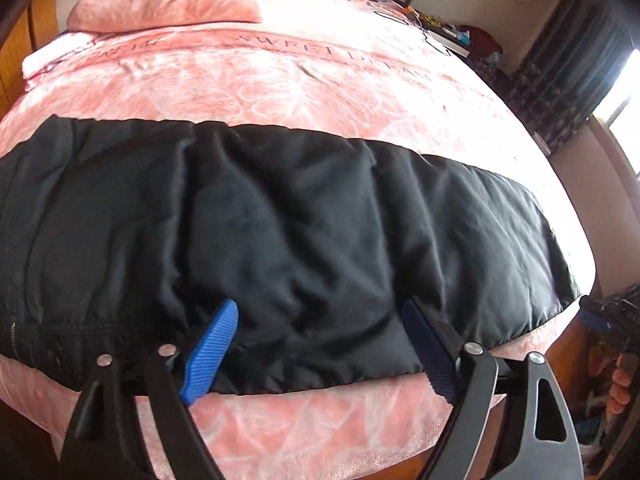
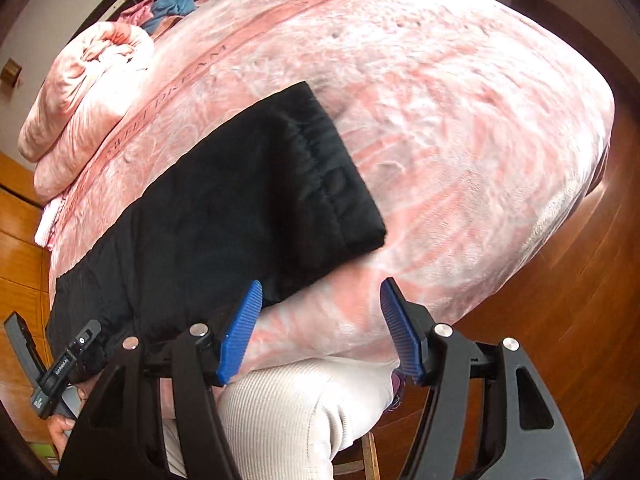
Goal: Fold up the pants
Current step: 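Open the left gripper and release the waistband, then grasp the stacked cuffs again with the right gripper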
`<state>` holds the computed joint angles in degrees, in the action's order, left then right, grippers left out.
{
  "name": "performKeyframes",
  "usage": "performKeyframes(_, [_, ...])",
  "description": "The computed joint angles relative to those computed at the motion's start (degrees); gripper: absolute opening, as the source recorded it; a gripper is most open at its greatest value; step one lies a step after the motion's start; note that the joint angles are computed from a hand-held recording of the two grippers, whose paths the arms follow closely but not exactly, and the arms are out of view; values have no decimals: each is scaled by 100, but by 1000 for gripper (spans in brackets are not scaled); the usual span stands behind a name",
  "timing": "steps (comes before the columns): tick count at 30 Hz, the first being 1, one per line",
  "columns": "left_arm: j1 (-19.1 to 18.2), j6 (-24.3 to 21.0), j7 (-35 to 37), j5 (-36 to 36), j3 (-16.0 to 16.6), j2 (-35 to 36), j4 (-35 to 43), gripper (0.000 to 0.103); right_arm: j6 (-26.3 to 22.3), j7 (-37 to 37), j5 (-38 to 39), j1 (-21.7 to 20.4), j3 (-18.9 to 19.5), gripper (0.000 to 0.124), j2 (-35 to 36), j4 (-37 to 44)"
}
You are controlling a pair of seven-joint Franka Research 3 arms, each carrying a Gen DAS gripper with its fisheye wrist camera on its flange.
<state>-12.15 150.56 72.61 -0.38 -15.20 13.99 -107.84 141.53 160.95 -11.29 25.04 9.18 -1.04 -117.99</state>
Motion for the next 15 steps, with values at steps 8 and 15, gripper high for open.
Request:
performKeyframes(8, [-115, -292, -71, 220, -9, 292, 113, 93, 1951, -583, 1445, -80, -51, 63, -58, -996])
performKeyframes(15, [99, -201, 125, -380, -139, 221, 17, 94, 2395, 45, 864, 7, -270, 57, 375, -742])
